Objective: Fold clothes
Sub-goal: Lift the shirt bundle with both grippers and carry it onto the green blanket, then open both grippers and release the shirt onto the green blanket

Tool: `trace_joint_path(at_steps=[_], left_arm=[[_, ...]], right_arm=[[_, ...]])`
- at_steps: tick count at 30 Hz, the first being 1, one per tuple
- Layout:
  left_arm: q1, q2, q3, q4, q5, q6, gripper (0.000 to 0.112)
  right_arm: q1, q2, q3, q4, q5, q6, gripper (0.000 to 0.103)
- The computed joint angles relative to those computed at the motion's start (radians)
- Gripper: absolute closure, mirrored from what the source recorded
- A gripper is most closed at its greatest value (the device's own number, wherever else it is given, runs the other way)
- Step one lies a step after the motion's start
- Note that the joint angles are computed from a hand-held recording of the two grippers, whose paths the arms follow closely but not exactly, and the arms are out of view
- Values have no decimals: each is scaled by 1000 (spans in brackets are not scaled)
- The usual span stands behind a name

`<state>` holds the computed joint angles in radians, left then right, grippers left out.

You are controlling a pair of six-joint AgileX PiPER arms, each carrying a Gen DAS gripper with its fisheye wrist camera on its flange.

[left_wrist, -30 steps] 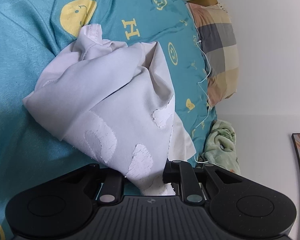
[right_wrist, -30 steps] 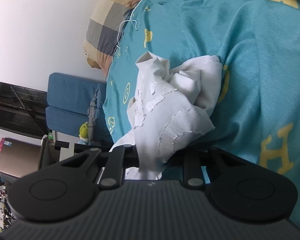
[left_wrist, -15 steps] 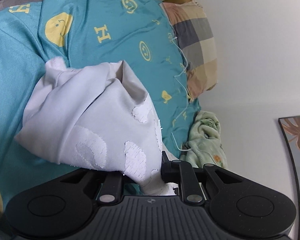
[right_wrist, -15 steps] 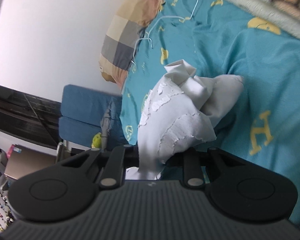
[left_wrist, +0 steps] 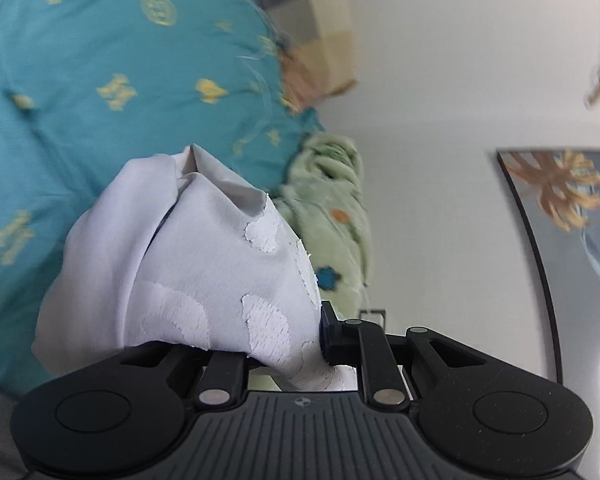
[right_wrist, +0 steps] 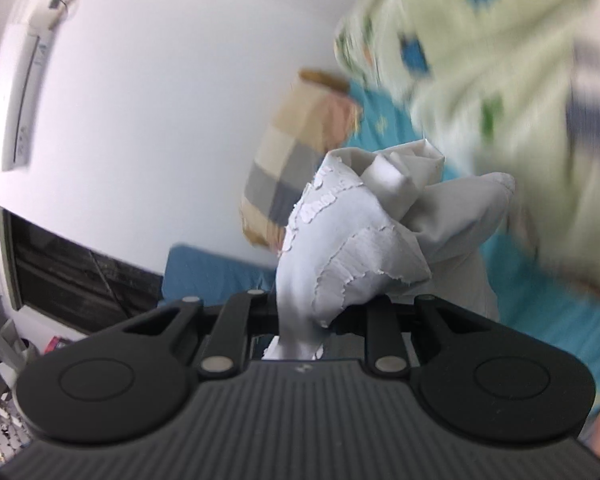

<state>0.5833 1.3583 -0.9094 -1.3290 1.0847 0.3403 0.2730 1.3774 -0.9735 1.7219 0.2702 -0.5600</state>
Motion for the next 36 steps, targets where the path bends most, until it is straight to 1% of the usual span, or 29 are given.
trace_joint_path(at_steps=[2, 4, 5, 7, 10, 12, 13, 15, 16, 17, 19, 21, 23, 24, 27, 28, 30, 33, 34, 35, 36], left_arm=[[-177, 42, -106, -4, -107, -83, 95], [-331, 122, -248, 10, -191, -164, 95], [-401, 170, -330, 22, -228, -207, 95], [-518, 284, -525, 73, -278, -311, 95], [-660, 448, -825, 165, -334, -438, 95], [-757, 531, -996, 250, -371, -498, 94], [-787, 580, -1074, 272, -380, -500, 94], [-832, 677, -1204, 292, -390, -475, 94], [-853, 709, -1230, 294, -396, -445, 94], [-871, 729, -1223, 287, -403, -399, 94], [-900, 759, -1191, 291, -404, -330, 94], [-912, 783, -1135, 303, -384, -295, 94], [-911, 801, -1054, 251, -371, -234, 94], [-915, 801, -1015, 230, -381, -204, 94], [-934, 790, -935, 212, -420, -126, 92], [-941, 781, -915, 216, -435, -109, 89], [-953, 760, -889, 241, -456, -103, 86], [-967, 737, -890, 327, -437, -134, 77], [-971, 724, -885, 366, -432, -154, 71], [-976, 709, -881, 412, -429, -177, 60], [-980, 691, -876, 476, -433, -211, 54]], right_arm=[[-133, 20, -87, -200, 87, 156, 80], [-262, 62, -220, -400, 183, 324, 80], [-315, 92, -291, -460, 220, 369, 80], [-402, 161, -444, -545, 277, 431, 80], [-510, 270, -648, -568, 331, 438, 80], [-570, 325, -725, -512, 349, 353, 80], [-597, 354, -763, -483, 356, 309, 80], [-641, 388, -776, -450, 376, 233, 80], [-661, 403, -777, -439, 385, 197, 80], [-678, 417, -778, -451, 398, 187, 80], [-696, 428, -722, -508, 411, 192, 80], [-702, 436, -666, -609, 421, 250, 80], [-701, 449, -615, -701, 420, 315, 80], [-698, 456, -590, -732, 416, 338, 80], [-685, 454, -525, -722, 376, 328, 80], [-685, 455, -525, -719, 373, 336, 79], [-684, 448, -525, -740, 374, 371, 79], [-682, 406, -525, -846, 407, 479, 74], [-681, 393, -526, -879, 420, 514, 71], [-680, 380, -528, -912, 434, 547, 65], [-677, 347, -506, -944, 433, 568, 60]])
